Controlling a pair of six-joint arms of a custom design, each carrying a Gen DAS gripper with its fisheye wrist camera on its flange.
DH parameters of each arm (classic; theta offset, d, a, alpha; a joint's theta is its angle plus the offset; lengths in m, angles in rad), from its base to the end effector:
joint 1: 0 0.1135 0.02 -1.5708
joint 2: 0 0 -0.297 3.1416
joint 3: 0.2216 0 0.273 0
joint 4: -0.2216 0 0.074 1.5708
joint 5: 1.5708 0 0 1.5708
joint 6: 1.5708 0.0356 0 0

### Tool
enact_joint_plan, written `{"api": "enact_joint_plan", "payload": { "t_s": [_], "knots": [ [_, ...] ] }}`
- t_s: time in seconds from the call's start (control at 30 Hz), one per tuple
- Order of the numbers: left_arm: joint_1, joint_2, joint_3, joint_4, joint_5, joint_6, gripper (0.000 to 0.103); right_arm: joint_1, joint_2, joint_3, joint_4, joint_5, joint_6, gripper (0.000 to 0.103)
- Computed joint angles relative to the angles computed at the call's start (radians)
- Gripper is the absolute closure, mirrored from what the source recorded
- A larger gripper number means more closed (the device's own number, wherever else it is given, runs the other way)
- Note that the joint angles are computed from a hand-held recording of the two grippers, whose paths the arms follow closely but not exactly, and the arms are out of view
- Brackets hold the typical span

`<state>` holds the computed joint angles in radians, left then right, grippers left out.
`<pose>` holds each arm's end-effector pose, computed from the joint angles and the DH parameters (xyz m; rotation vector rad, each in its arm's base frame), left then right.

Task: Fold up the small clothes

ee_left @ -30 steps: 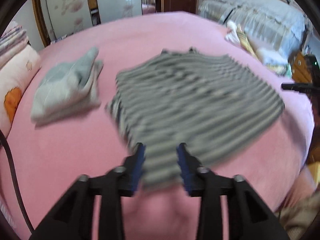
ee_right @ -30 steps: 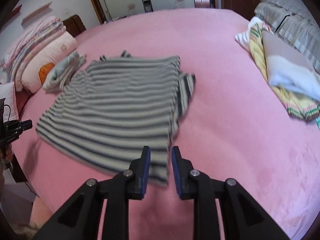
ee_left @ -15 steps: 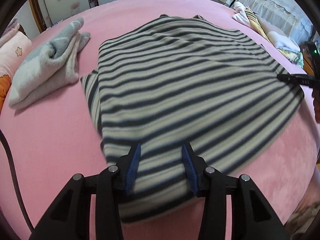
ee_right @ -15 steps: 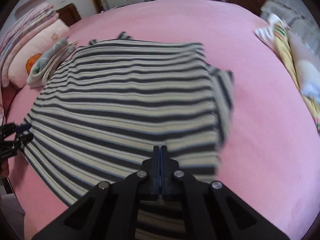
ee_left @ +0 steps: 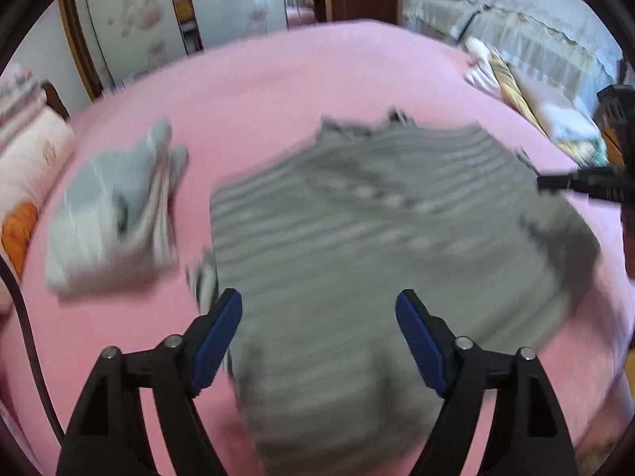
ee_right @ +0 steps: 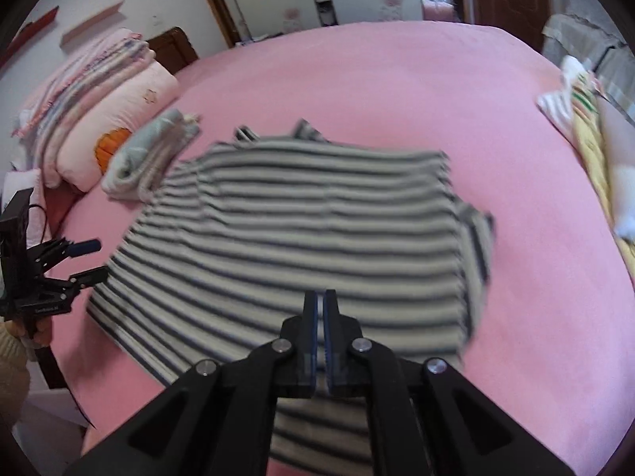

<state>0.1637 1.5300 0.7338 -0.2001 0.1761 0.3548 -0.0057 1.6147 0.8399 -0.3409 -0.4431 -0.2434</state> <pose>0.2934 0.0421 0.1703 0.3086 2.5250 -0.0244 0.3121 0.0135 0.1714 -0.4420 2.5601 0.5052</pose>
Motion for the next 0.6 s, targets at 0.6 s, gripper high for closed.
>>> {"api": "enact_joint_plan", "payload": {
  "t_s": [0.6],
  "knots": [
    [0.016, 0.598, 0.526, -0.037, -0.134, -0.172, 0.041, -0.041, 0.577, 0.558, -0.059, 0.152, 0.104, 0.103]
  ]
}}
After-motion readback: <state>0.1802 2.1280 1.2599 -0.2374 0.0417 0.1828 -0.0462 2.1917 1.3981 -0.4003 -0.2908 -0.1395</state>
